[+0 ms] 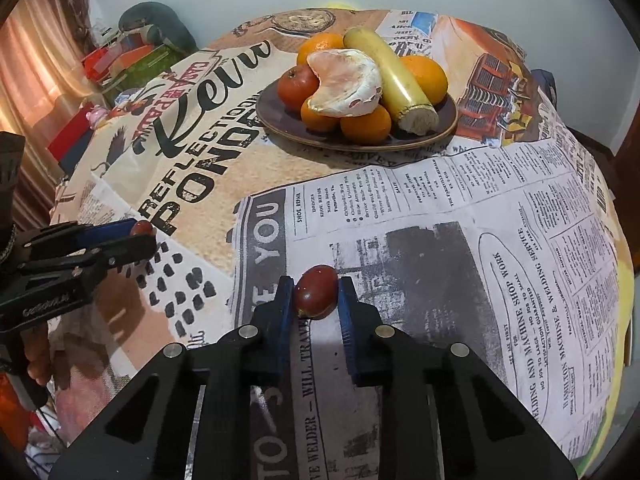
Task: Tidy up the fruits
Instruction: 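Carry the red dates onto the plate with both tools and release them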
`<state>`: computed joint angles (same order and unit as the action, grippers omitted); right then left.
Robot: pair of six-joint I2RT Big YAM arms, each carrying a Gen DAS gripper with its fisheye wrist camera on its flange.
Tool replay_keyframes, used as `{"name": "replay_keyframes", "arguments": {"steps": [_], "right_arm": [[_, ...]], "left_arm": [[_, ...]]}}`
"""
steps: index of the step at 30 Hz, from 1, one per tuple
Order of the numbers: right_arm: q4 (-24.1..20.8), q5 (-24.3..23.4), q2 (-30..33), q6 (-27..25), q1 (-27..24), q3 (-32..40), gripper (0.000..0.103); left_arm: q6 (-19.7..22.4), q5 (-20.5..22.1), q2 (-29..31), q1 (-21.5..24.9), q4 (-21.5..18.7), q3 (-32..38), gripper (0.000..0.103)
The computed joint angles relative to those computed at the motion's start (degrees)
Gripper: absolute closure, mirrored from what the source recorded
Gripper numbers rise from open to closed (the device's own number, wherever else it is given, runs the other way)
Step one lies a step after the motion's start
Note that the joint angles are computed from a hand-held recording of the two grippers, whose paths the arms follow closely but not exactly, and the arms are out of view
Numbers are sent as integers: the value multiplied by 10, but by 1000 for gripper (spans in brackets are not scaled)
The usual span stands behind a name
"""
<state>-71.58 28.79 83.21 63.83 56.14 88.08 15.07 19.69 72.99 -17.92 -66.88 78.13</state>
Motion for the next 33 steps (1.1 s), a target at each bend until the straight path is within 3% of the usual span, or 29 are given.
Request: {"name": "replay_keyframes", "arguments": {"steps": [18, 26, 33], "right_arm": [[-19, 57, -17, 6, 3, 17, 84], [-34, 103, -26, -16, -7, 35, 84], [-18, 114, -37, -40, -28, 29, 84]], "left_arm": [[-14, 2, -6, -12, 15, 38, 81], [-30, 6, 11, -30, 34, 80, 81], [-47, 9, 41, -46, 50, 118, 81]]}}
